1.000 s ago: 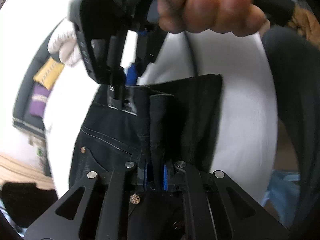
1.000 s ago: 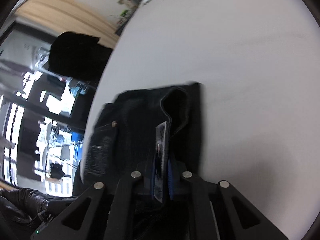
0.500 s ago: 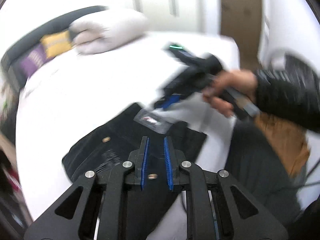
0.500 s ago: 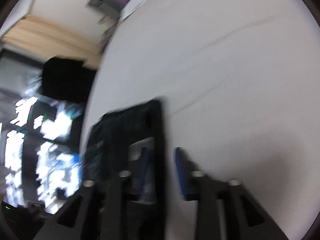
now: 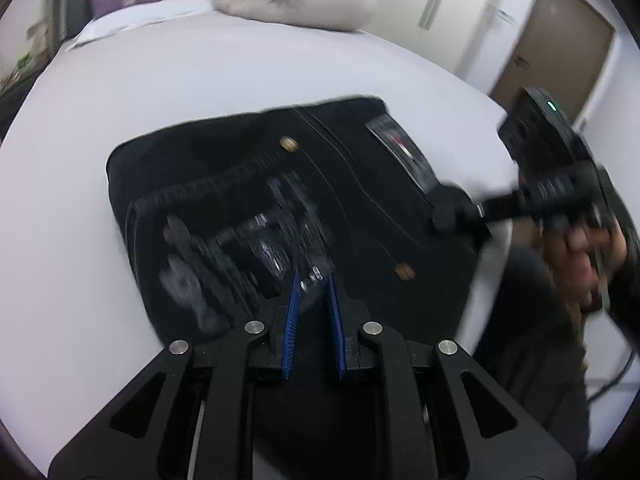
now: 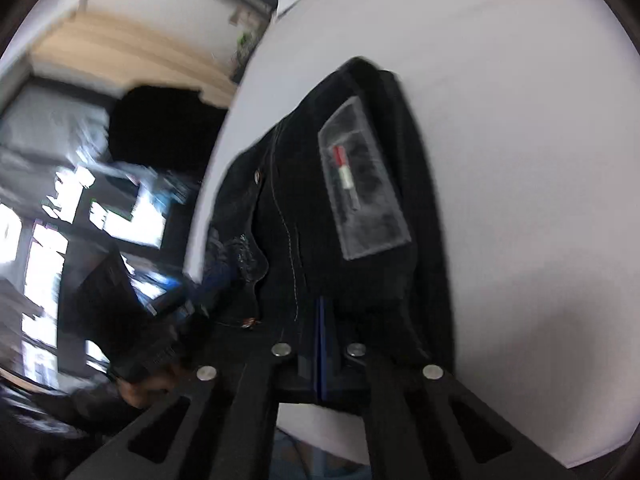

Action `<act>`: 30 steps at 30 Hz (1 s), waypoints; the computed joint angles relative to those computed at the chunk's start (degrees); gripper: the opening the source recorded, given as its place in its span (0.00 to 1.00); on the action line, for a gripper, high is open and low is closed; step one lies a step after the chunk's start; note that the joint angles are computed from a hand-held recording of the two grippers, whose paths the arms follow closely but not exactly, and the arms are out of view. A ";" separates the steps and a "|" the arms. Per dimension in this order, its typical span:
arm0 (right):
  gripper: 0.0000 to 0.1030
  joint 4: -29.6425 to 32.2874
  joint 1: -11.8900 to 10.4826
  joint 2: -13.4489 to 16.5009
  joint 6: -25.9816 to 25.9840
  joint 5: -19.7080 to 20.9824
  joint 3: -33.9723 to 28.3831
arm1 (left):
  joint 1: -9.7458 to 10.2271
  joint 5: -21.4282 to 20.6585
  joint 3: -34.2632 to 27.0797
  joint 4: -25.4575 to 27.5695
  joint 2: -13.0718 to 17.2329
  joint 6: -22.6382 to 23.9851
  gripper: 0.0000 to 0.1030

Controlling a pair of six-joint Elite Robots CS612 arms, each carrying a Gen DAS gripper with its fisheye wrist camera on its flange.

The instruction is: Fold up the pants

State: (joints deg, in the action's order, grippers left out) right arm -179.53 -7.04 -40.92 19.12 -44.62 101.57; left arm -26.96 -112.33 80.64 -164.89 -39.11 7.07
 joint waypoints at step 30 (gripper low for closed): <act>0.32 -8.68 0.36 -1.54 -0.25 6.21 0.24 | 5.43 -21.40 -8.32 -2.14 5.83 -16.32 0.17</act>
State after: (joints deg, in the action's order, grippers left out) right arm -188.21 -6.68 -42.46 18.87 -38.41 101.80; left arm -21.52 -133.73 72.32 -167.03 -33.28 -9.26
